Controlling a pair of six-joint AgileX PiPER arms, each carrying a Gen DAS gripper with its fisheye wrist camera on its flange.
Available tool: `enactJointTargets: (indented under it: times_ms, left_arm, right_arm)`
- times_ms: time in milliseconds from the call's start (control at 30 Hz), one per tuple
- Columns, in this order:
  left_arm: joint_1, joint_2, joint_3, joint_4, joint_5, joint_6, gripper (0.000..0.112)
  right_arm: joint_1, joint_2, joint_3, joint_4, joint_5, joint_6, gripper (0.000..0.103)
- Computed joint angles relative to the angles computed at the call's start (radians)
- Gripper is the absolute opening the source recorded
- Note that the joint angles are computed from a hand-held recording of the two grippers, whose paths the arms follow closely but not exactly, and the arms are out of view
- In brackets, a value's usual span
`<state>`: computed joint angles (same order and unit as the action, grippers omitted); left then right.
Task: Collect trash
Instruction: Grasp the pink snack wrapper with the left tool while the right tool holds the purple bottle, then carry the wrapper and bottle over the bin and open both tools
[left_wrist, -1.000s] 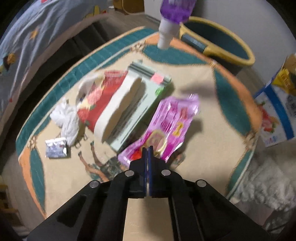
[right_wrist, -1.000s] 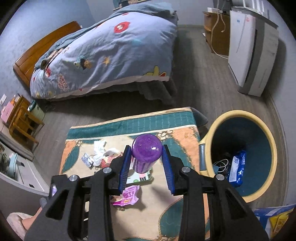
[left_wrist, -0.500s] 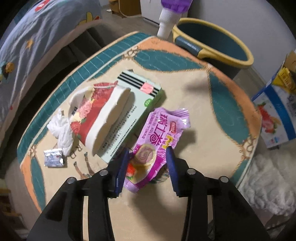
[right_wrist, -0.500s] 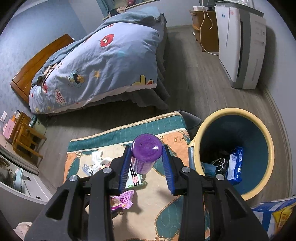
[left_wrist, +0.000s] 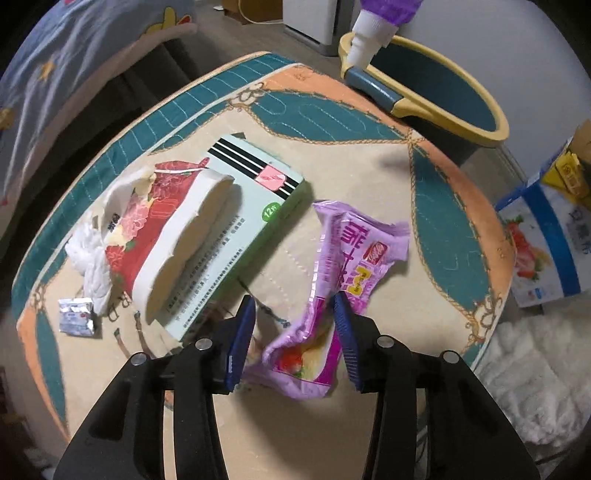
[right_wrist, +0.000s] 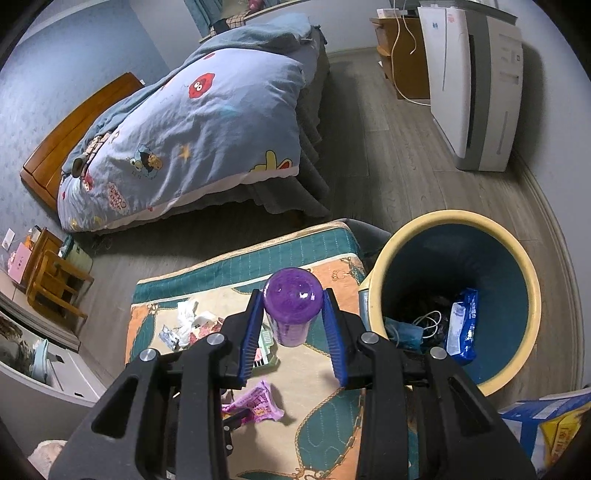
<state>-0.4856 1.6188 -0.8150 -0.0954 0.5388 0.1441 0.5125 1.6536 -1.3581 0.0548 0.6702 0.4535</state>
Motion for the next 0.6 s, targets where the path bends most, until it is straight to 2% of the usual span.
enactJointTargets:
  times_ms: [67, 167, 500, 600]
  left_arm:
    - [-0.024, 0.029, -0.017, -0.001, 0.002, 0.002, 0.045]
    - [-0.053, 0.038, -0.028, -0.019, 0.007, 0.026, 0.013]
    - [-0.097, -0.029, -0.148, -0.094, 0.026, 0.003, 0.011]
    - [-0.119, -0.026, -0.204, -0.065, 0.039, -0.048, 0.011]
  right_arm:
    - [-0.004, -0.004, 0.008, 0.004, -0.001, -0.008, 0.032]
    - [-0.023, -0.011, 0.02, 0.016, -0.003, -0.024, 0.032]
    - [-0.148, -0.092, 0.115, 0.079, -0.045, -0.082, 0.032]
    - [-0.208, -0.125, 0.155, 0.098, -0.058, -0.102, 0.032]
